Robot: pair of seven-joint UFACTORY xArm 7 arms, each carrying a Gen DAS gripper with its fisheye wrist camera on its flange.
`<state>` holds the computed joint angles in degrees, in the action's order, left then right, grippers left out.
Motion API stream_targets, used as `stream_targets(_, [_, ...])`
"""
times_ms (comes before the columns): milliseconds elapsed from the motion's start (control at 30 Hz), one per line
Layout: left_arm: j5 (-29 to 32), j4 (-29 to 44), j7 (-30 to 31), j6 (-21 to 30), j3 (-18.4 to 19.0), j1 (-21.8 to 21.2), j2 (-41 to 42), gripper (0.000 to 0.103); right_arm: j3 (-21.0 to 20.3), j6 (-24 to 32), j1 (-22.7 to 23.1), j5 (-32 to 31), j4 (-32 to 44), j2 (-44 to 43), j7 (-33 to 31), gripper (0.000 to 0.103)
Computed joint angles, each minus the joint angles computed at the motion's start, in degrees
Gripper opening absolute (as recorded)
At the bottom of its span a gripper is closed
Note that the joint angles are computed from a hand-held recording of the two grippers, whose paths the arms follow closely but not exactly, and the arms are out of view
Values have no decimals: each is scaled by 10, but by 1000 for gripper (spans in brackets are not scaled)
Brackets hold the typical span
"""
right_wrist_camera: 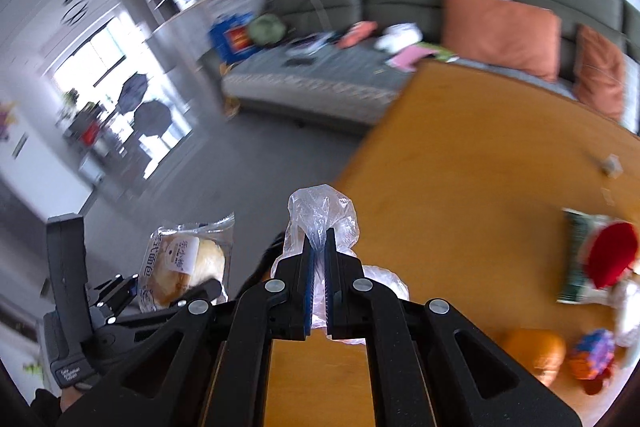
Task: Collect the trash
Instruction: 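Carry both items to the black bin and open both tools to drop them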
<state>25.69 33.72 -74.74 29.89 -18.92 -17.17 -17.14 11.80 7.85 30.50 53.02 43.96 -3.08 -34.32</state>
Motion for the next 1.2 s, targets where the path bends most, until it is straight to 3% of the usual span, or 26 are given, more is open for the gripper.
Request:
stream_targets(167, [-51, -91, 29, 9, 37, 11, -85, 71, 39, 5, 11, -74, 62, 74, 66, 5])
stream_targets(500, [-117, -182, 93, 9, 59, 49, -177, 74, 76, 31, 23, -259, 150, 173, 212, 7])
stream_targets(533, [-125, -183, 104, 3, 66, 52, -175, 91, 51, 45, 48, -305, 167, 187, 259, 26])
stream_targets(567, [-128, -183, 105, -3, 64, 61, -173, 97, 39, 47, 59, -335, 171, 191, 291, 61])
stream_targets(600, [-123, -184, 104, -5, 60, 75, -177, 97, 25, 36, 72, -366, 174, 196, 323, 68])
stream_targets(633, [-120, -183, 105, -3, 57, 87, -180, 97, 28, 13, 73, -379, 172, 198, 330, 69])
stream_targets(833, [-114, -185, 112, -19, 52, 121, -187, 97, 46, 5, 51, -442, 168, 192, 374, 69])
stream_targets(967, [-148, -204, 136, -49, 75, 97, -195, 97, 49, 3, 38, -462, 164, 189, 397, 69])
stream_targets(1033, [-148, -203, 130, -50, 56, 103, -198, 97, 49, 0, 31, -468, 160, 185, 406, 69])
stream_targets(1200, [-171, -192, 143, -72, 61, 84, -182, 97, 65, -13, -1, -456, 132, 163, 409, 69])
